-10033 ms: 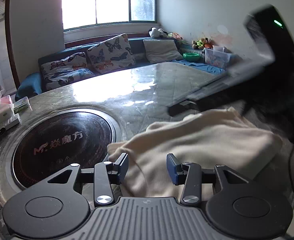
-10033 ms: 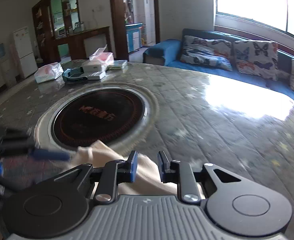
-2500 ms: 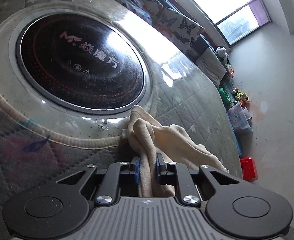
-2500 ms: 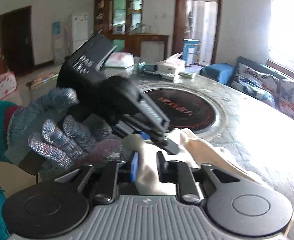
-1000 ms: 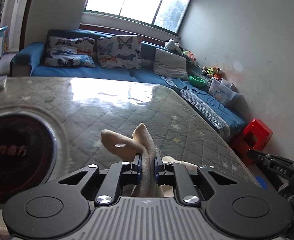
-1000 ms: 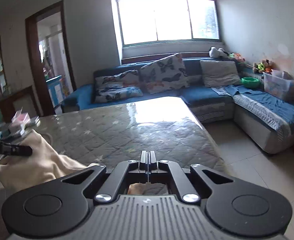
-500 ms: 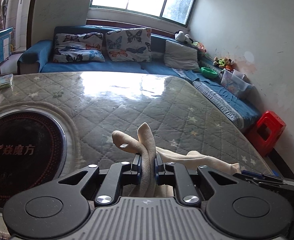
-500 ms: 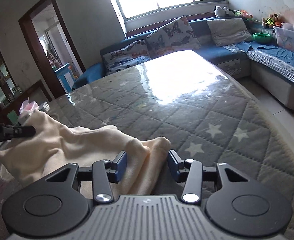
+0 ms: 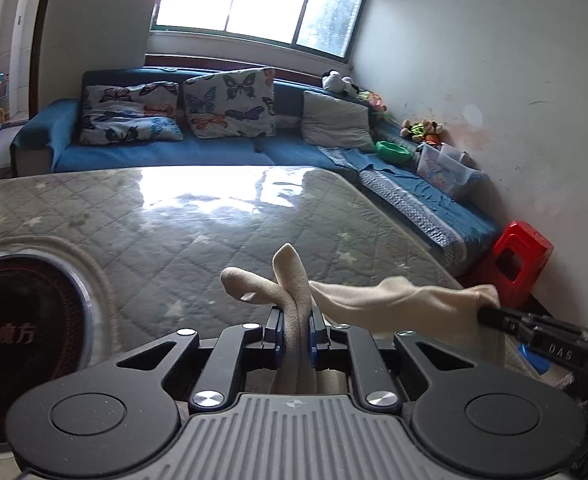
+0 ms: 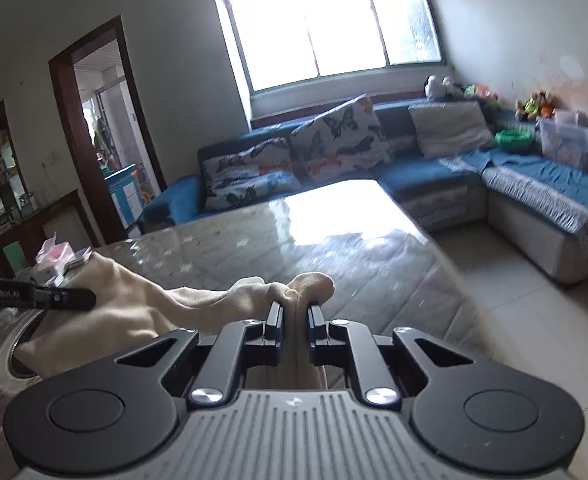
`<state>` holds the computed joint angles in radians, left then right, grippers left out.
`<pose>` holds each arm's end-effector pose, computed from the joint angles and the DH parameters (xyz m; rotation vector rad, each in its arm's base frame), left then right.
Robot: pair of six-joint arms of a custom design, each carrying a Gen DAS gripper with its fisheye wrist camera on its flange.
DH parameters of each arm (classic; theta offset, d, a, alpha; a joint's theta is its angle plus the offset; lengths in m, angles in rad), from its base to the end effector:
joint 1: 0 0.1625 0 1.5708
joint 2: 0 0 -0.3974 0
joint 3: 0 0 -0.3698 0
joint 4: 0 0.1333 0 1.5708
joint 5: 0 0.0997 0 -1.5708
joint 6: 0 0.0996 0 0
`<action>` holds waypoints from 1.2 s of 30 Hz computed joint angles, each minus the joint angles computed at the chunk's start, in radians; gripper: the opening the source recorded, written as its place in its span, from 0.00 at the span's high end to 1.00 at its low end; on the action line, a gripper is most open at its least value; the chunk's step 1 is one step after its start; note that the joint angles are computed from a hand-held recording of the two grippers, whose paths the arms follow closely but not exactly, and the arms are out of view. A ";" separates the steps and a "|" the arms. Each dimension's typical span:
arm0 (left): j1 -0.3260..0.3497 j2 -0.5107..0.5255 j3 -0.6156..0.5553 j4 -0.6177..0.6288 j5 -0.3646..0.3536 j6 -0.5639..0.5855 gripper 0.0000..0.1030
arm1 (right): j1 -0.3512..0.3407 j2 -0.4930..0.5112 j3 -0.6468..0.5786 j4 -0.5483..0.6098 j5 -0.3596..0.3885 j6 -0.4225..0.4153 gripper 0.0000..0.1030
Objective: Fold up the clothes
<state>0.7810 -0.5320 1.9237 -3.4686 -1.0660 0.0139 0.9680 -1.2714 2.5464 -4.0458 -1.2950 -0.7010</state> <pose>-0.2542 -0.5075 -0.0277 0.8971 2.5749 -0.9167 -0.0665 -0.3796 0.2467 0.3205 -2.2137 1.3985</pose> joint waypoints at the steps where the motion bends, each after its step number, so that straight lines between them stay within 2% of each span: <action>1: -0.002 0.013 -0.016 0.004 -0.008 -0.001 0.88 | 0.008 -0.004 -0.008 -0.006 -0.013 -0.001 0.90; 9: -0.002 0.105 -0.129 0.028 -0.047 0.040 0.87 | 0.051 0.008 -0.090 -0.013 -0.134 -0.024 0.90; 11: 0.004 0.122 -0.155 0.064 -0.031 0.042 0.87 | 0.052 0.029 -0.117 -0.008 -0.176 -0.028 0.90; 12: 0.010 0.125 -0.167 0.094 -0.023 0.036 0.83 | 0.052 0.035 -0.127 0.004 -0.193 -0.027 0.90; 14: 0.019 0.133 -0.187 0.141 0.011 0.023 0.83 | 0.055 0.059 -0.154 0.030 -0.245 -0.033 0.86; 18: 0.039 0.127 -0.186 0.158 0.034 0.022 0.82 | 0.062 0.108 -0.182 -0.013 -0.301 -0.048 0.81; 21: 0.040 0.121 -0.175 0.156 0.040 0.023 0.82 | 0.079 0.118 -0.186 -0.012 -0.289 -0.039 0.77; 25: 0.028 0.125 -0.158 0.145 0.028 0.045 0.73 | 0.106 0.129 -0.231 0.096 -0.262 -0.038 0.70; 30: 0.021 0.142 -0.162 0.153 0.024 0.074 0.73 | 0.146 0.201 -0.305 0.135 -0.304 -0.033 0.69; 33: 0.025 0.151 -0.171 0.160 0.021 0.079 0.69 | 0.159 0.233 -0.351 0.173 -0.368 -0.031 0.68; 36: 0.029 0.160 -0.181 0.168 0.029 0.089 0.69 | 0.158 0.241 -0.361 0.173 -0.374 -0.035 0.68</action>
